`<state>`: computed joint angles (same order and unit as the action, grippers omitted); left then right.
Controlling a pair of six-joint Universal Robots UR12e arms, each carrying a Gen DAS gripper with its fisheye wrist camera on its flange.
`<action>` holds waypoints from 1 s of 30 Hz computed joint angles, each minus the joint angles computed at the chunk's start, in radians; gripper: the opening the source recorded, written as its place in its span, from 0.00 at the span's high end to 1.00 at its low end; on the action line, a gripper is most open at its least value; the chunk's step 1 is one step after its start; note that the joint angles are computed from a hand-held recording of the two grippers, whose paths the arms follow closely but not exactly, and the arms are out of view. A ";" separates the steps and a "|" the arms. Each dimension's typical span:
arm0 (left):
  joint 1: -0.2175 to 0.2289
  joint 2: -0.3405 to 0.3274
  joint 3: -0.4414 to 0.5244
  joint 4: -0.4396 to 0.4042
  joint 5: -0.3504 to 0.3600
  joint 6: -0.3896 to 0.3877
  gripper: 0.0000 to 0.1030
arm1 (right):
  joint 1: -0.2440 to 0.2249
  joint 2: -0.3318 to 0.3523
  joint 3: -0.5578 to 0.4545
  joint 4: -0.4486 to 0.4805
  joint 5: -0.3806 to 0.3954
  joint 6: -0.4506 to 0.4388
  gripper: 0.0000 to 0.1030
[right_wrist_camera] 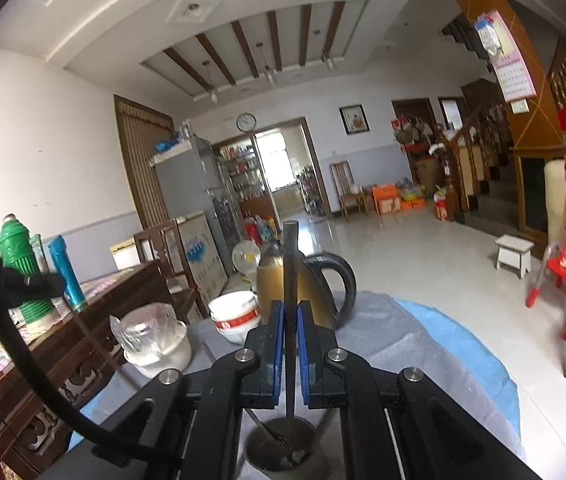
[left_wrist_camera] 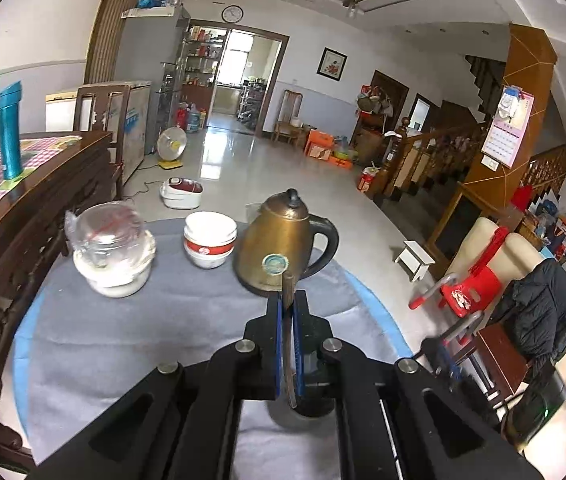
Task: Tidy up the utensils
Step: 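Open the left tool over the holder while the right tool releases its chopstick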
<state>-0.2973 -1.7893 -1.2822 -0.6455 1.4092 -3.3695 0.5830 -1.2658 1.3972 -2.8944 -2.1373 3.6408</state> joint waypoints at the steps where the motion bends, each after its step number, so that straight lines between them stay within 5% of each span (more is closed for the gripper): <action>1: -0.008 -0.011 0.007 0.010 0.012 -0.002 0.95 | -0.003 -0.004 0.009 0.002 0.004 0.007 0.93; 10: -0.042 -0.065 0.017 -0.049 0.047 0.005 0.95 | -0.023 -0.033 0.051 0.046 0.066 0.052 0.93; 16: -0.032 -0.062 0.001 -0.123 0.001 0.056 0.95 | -0.023 -0.041 0.062 0.055 0.077 0.081 0.91; 18: -0.024 -0.051 -0.017 -0.118 -0.017 0.068 0.90 | -0.036 -0.053 0.080 0.029 0.134 0.097 0.89; 21: -0.012 -0.021 -0.064 -0.060 -0.023 0.082 0.61 | -0.048 -0.068 0.101 0.005 0.196 0.142 0.81; 25: 0.008 0.028 -0.138 0.012 -0.008 0.099 0.58 | -0.050 -0.081 0.135 -0.078 0.211 0.197 0.45; 30: 0.038 0.082 -0.223 0.037 0.056 0.100 0.50 | -0.024 -0.107 0.187 -0.171 0.141 0.226 0.44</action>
<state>-0.2595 -1.7073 -1.5049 -0.6082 1.4652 -3.2695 0.5595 -1.3732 1.5840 -3.0658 -1.9963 3.8664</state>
